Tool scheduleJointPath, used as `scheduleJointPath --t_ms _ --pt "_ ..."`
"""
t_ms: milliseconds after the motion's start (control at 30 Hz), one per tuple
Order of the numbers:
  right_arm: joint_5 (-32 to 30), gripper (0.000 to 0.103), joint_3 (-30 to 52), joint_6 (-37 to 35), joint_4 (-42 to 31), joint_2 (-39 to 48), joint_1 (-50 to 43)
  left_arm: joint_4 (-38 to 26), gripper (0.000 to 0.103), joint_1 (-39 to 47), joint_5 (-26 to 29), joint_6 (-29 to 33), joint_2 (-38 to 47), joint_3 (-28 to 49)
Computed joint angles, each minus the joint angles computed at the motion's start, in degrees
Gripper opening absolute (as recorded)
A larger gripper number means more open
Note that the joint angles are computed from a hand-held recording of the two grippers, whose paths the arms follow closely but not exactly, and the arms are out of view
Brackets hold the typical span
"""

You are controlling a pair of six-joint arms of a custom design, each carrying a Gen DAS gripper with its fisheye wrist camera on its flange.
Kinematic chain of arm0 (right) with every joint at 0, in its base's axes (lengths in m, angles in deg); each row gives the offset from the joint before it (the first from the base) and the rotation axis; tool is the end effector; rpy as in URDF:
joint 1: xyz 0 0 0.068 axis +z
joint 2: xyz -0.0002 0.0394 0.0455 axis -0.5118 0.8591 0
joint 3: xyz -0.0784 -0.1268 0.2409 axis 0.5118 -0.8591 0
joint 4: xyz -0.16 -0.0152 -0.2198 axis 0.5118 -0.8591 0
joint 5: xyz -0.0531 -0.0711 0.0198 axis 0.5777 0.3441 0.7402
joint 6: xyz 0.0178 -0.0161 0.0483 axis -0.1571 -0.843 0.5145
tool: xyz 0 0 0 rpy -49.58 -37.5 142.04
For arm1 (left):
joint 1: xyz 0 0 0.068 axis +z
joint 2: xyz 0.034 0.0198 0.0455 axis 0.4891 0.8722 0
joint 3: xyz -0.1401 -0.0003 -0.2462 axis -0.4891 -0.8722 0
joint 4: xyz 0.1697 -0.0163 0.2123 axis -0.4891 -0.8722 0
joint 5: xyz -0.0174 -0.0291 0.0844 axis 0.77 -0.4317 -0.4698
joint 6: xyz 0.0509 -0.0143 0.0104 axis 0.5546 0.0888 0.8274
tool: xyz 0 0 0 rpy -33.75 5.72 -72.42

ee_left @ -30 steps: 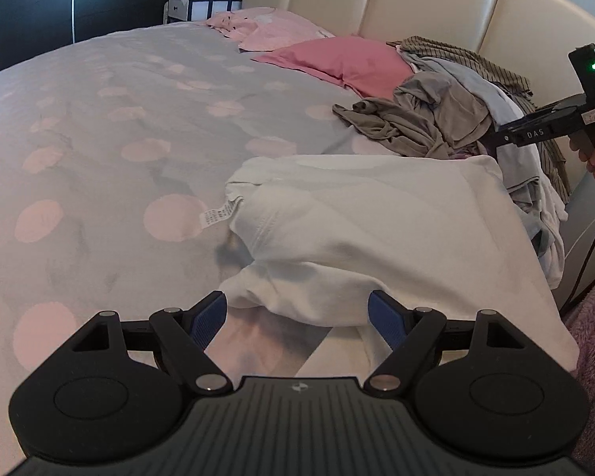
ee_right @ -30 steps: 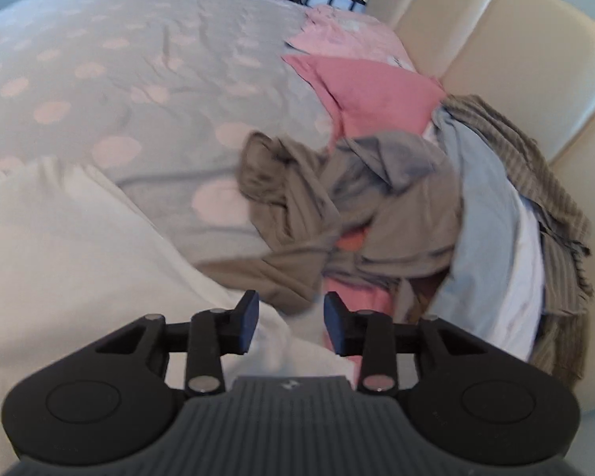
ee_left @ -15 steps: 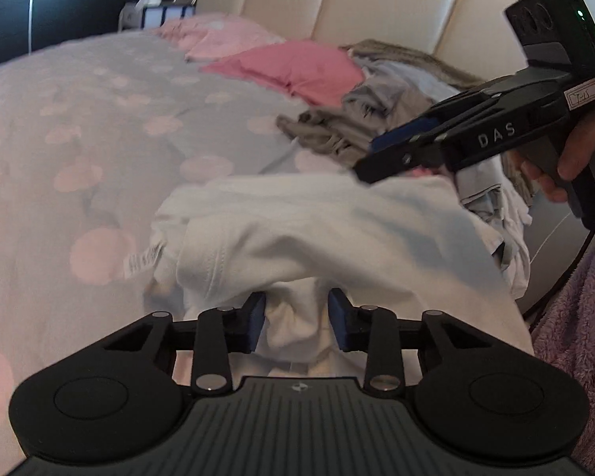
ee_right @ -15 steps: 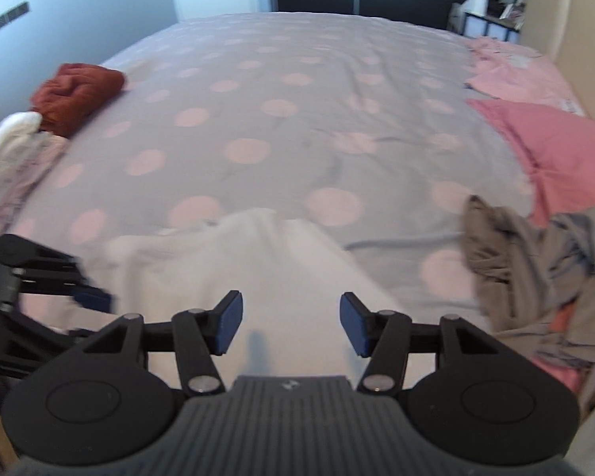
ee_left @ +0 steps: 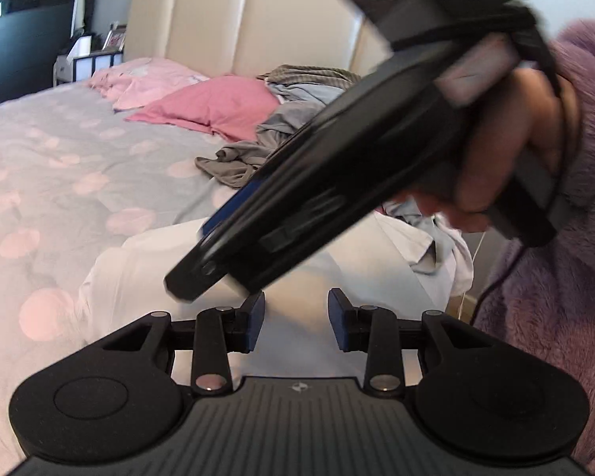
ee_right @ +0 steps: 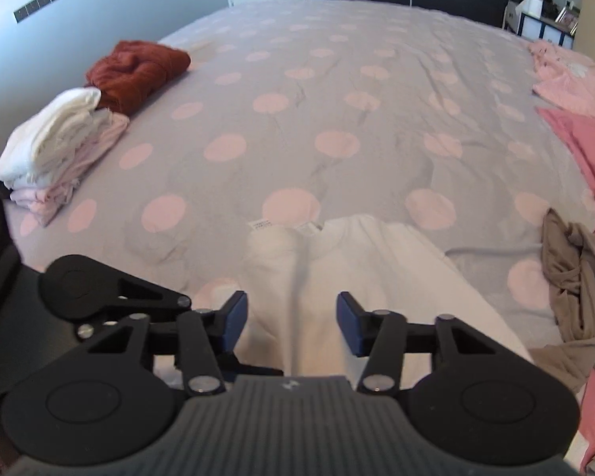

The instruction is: Fold clothes

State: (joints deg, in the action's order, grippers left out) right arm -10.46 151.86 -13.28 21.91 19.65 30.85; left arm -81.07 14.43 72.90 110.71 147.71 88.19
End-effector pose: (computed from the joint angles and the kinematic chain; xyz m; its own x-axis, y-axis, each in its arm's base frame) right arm 0.1465 0.2345 0.3275 -0.8054 0.1211 -0.5803 0.0686 0.9914 0.1117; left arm 0.2563 -0.0971 0.2662 -0.1362 0.6031 -0.7859 0.9868 0.0128 -0.1612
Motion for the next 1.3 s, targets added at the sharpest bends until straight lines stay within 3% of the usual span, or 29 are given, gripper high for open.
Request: scheduleJointPath --t_ms 33,133,267,500,567,633,800,967,1000,1033,1100,1200,1300 --pt "-1.1 0.018 -0.42 -0.46 0.53 0.41 -0.78 -0.08 0.032 0.02 -0.36 0.77 -0.31 -0.2" --pt "-1.13 0.002 -0.38 0.17 -1.56 1.75 -1.22 -1.91 0.036 1.03 -1.12 3.32 -0.1 0.34" --pt "2.11 0.001 -0.21 4.86 -5.38 0.64 -0.05 -2.75 0.044 3.83 -3.18 4.09 -0.08 1.25" --pt "4.38 0.008 2.95 5.81 -4.41 3.07 5.8 -1.38 0.044 9.44 -7.72 2.5 1.39 3.61" --pt "4.2 0.016 4.34 4.64 -3.15 5.3 7.01 -0.95 0.044 10.93 -8.58 1.75 1.88 4.32" --pt "4.17 0.033 5.93 3.13 -2.35 7.94 7.71 -0.68 0.045 12.13 -8.98 1.31 2.48 5.08" --pt "5.12 0.054 11.3 -2.62 -5.86 15.75 7.37 -1.27 0.049 15.34 -8.79 1.63 4.66 7.2" --pt "2.77 0.057 10.82 -7.21 -5.23 19.82 4.72 -0.95 0.049 16.94 -8.82 0.96 6.05 8.4" --pt "3.07 0.051 11.17 -7.67 -6.16 21.01 4.57 -0.75 0.049 17.19 -8.89 0.55 6.11 8.52" --pt "3.79 0.03 11.7 -7.84 -7.54 22.09 4.54 -0.66 0.049 17.5 -8.94 0.06 6.2 8.83" --pt "5.07 0.01 12.17 -7.12 -9.93 22.48 4.56 -0.63 0.049 18.07 -8.89 -0.97 6.45 9.71" --pt "6.61 0.005 12.38 -3.94 -12.15 19.9 4.83 -1.12 0.049 19.67 -7.78 -1.6 7.24 11.57" --pt "11.08 0.004 18.16 -2.22 -18.48 18.32 5.01 -1.26 0.049 21.42 -6.57 -2.89 8.05 13.33"
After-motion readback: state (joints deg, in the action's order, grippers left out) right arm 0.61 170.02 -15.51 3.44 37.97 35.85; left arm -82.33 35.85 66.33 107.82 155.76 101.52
